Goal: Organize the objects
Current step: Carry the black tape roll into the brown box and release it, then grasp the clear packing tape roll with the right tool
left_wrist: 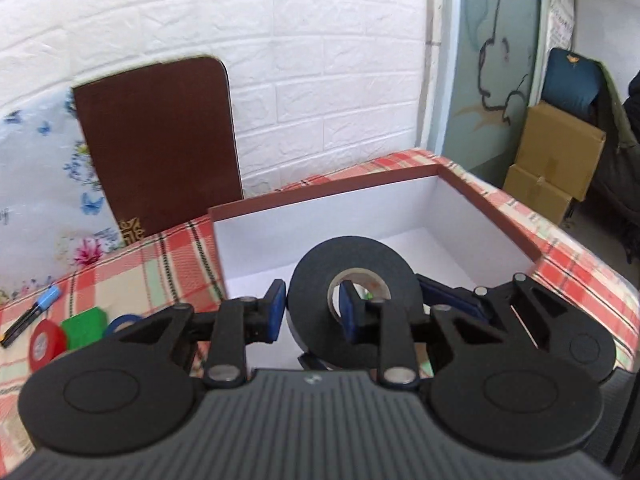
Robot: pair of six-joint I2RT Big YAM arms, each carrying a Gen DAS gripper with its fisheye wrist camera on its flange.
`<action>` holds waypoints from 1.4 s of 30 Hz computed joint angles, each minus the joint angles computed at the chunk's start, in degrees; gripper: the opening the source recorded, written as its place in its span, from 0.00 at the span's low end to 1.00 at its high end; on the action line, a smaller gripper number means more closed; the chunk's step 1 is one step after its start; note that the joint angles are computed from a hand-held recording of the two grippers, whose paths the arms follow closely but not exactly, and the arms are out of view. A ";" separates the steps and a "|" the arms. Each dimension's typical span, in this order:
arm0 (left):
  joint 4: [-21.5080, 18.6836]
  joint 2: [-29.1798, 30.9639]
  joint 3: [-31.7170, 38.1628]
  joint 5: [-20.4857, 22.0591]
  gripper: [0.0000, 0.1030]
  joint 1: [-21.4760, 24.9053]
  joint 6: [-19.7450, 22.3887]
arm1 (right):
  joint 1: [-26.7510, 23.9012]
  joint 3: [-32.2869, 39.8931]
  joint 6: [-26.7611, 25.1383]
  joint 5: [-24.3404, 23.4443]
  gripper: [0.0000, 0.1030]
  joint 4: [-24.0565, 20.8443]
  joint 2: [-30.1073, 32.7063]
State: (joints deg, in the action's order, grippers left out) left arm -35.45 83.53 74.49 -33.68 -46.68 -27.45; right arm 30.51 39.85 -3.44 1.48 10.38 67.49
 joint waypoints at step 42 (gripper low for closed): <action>-13.85 -40.69 -39.26 -2.82 0.46 9.45 -30.62 | 19.92 19.27 4.20 -0.37 0.86 -5.70 22.90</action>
